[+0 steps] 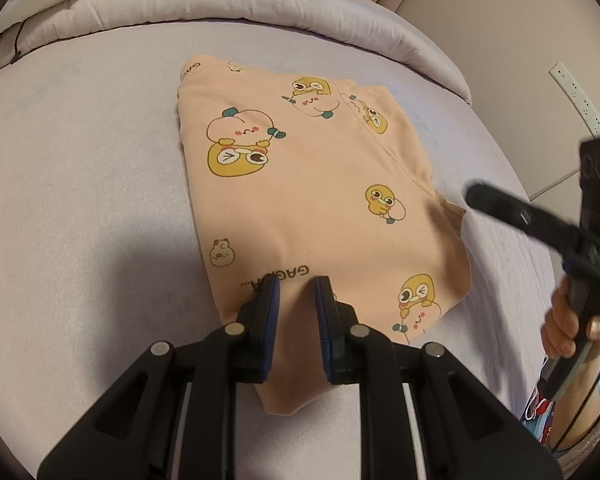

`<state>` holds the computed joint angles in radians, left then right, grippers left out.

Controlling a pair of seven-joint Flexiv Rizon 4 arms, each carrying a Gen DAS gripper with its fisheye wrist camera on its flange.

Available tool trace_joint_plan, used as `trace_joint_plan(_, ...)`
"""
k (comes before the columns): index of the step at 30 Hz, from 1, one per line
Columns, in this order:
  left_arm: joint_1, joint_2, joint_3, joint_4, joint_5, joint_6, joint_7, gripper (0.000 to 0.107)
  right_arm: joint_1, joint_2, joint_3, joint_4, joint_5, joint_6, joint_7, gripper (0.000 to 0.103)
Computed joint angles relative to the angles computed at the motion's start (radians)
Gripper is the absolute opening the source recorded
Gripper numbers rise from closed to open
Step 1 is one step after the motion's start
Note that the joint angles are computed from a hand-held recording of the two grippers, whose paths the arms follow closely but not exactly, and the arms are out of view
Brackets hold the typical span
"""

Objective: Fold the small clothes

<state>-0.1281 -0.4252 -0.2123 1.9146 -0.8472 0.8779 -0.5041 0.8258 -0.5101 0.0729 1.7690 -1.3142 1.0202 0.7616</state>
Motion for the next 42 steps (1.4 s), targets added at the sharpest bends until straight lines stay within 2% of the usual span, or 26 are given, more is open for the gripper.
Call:
trace_joint_plan(5, -0.004, 0.003, -0.006, 0.014, -0.016, 0.028, 0.034, 0.018, -0.015, -0.049, -0.025, -0.046, 0.034, 0.007, -0.005, 0.010)
trace_joint_plan(8, -0.004, 0.003, -0.007, 0.018, -0.019, 0.031, 0.042, 0.018, -0.005, -0.065, -0.005, -0.061, 0.151, -0.056, -0.089, 0.010)
trace_joint_plan(11, -0.003, 0.001, -0.008, 0.019, -0.022, 0.031, 0.049, 0.018, -0.005, -0.085, -0.002, -0.070, 0.237, -0.053, -0.152, 0.010)
trace_joint_plan(18, -0.004, 0.004, -0.007, 0.024, -0.027, 0.035, 0.055, 0.019, 0.028, -0.065, -0.036, -0.051, 0.239, -0.029, -0.115, 0.010)
trace_joint_plan(21, -0.006, 0.006, -0.007, 0.029, -0.030, 0.041, 0.058, 0.019, 0.041, -0.048, -0.047, -0.039, 0.186, -0.019, -0.091, 0.011)
trace_joint_plan(27, -0.012, 0.019, -0.004, 0.044, -0.025, 0.055, 0.061, 0.019, 0.064, -0.023, -0.016, -0.015, 0.125, -0.068, -0.082, 0.011)
trace_joint_plan(31, -0.015, 0.031, 0.000, 0.057, -0.023, 0.064, 0.061, 0.020, 0.073, -0.037, 0.019, -0.020, 0.164, -0.104, -0.149, 0.011)
trace_joint_plan(35, -0.016, 0.039, 0.006, 0.064, -0.011, 0.068, 0.063, 0.020, 0.092, -0.081, 0.059, -0.063, 0.318, -0.193, -0.311, 0.011)
trace_joint_plan(39, -0.011, 0.055, 0.010, 0.082, -0.016, 0.072, 0.077, 0.020, 0.115, -0.078, 0.038, -0.055, 0.324, -0.178, -0.317, 0.011)
trace_joint_plan(42, -0.004, 0.059, 0.014, 0.079, -0.020, 0.046, 0.070, 0.023, 0.114, -0.054, 0.022, -0.013, 0.296, -0.114, -0.249, 0.013)
